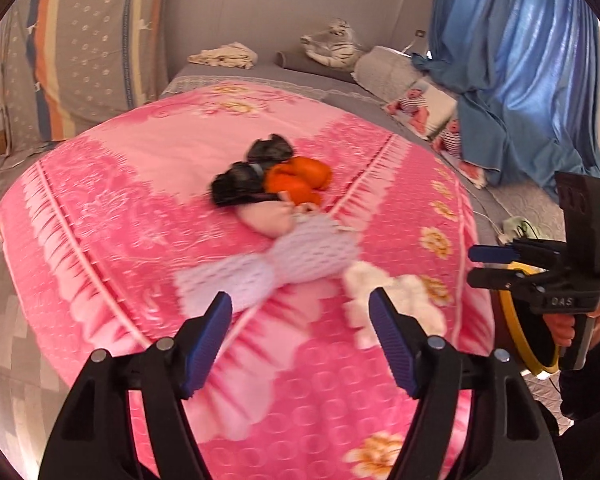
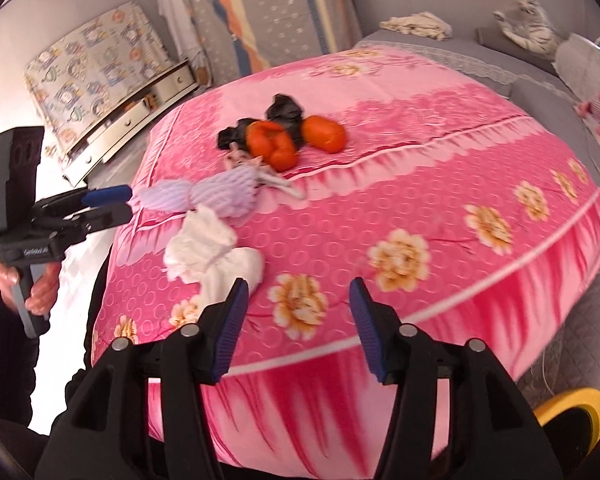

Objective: Collect trash
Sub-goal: 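Move both tools back over the trash pile on the bed, then grasp the white mesh foam net with the left tool while the right tool grasps the white tissue bundle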

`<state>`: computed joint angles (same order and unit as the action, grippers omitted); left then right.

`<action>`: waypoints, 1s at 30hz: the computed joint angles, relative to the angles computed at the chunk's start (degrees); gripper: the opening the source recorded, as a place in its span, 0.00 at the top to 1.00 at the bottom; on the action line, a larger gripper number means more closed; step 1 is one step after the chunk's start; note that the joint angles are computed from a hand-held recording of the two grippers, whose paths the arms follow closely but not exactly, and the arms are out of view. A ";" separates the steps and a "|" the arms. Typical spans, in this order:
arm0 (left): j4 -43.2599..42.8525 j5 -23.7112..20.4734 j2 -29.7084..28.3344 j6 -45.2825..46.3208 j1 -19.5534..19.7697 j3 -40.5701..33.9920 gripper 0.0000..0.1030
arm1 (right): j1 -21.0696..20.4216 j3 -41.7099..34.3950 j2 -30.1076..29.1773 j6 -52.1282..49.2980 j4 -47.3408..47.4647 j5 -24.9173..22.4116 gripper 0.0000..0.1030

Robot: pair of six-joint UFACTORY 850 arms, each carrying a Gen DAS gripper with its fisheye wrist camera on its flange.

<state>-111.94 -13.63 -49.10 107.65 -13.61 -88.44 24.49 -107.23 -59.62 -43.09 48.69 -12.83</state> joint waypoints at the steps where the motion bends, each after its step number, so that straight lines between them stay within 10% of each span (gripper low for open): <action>1: -1.01 -0.15 -0.09 1.13 0.37 0.09 0.34 | 0.24 -0.91 -0.53 2.19 -2.39 -0.35 0.52; 13: -1.55 -1.96 -2.09 6.99 2.06 -2.50 0.24 | 2.31 -9.05 -5.11 10.29 -15.23 -4.16 0.44; 30: 38.29 -0.67 -10.77 -28.81 0.96 -16.04 0.24 | 3.08 -17.63 -10.60 10.32 -19.95 -8.92 0.36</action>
<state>-73.64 -14.31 -59.87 78.84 -12.64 -104.48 27.57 -124.87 -70.22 -32.77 28.74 -21.75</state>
